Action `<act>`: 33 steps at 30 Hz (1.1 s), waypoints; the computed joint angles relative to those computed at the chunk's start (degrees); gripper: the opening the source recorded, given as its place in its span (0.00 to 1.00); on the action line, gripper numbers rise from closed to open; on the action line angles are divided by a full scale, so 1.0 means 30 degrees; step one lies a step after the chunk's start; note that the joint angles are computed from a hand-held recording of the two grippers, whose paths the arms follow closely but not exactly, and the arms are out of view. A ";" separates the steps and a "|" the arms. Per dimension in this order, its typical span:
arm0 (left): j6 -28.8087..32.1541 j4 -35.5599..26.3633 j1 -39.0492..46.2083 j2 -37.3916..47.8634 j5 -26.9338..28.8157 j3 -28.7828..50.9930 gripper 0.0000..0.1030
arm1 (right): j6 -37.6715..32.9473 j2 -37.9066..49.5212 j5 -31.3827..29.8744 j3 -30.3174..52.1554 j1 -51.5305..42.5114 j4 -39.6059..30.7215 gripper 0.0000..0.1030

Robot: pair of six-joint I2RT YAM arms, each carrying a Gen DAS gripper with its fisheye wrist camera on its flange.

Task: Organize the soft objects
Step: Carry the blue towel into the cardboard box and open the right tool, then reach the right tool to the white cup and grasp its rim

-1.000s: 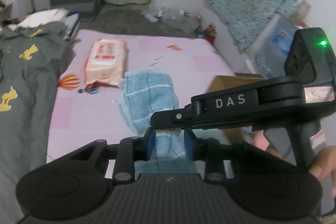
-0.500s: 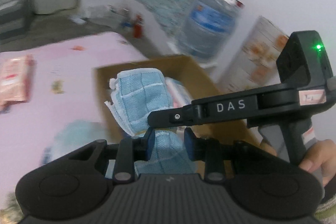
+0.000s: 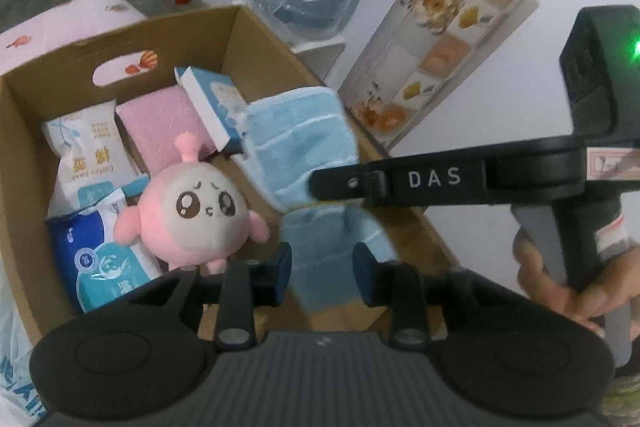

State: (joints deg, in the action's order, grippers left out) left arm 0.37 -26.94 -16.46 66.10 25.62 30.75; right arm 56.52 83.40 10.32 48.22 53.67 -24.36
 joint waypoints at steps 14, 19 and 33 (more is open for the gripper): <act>0.3926 -0.3265 0.5587 -0.1796 0.0625 0.0284 0.38 | -0.1875 0.3381 0.2757 0.1443 0.0051 -0.0628 0.27; 0.7407 -0.6163 0.9801 -0.3163 0.2195 0.0894 0.44 | -0.1072 0.2071 0.3344 0.0790 0.0372 0.0071 0.28; 3.3283 -2.0957 3.5195 0.3922 0.7226 0.8183 0.72 | 0.2827 0.0138 0.8555 0.0685 0.9278 0.5768 0.38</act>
State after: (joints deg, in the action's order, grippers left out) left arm 100.22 -89.81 89.12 77.87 47.29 55.30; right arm 65.00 83.81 35.98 50.28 81.51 -7.06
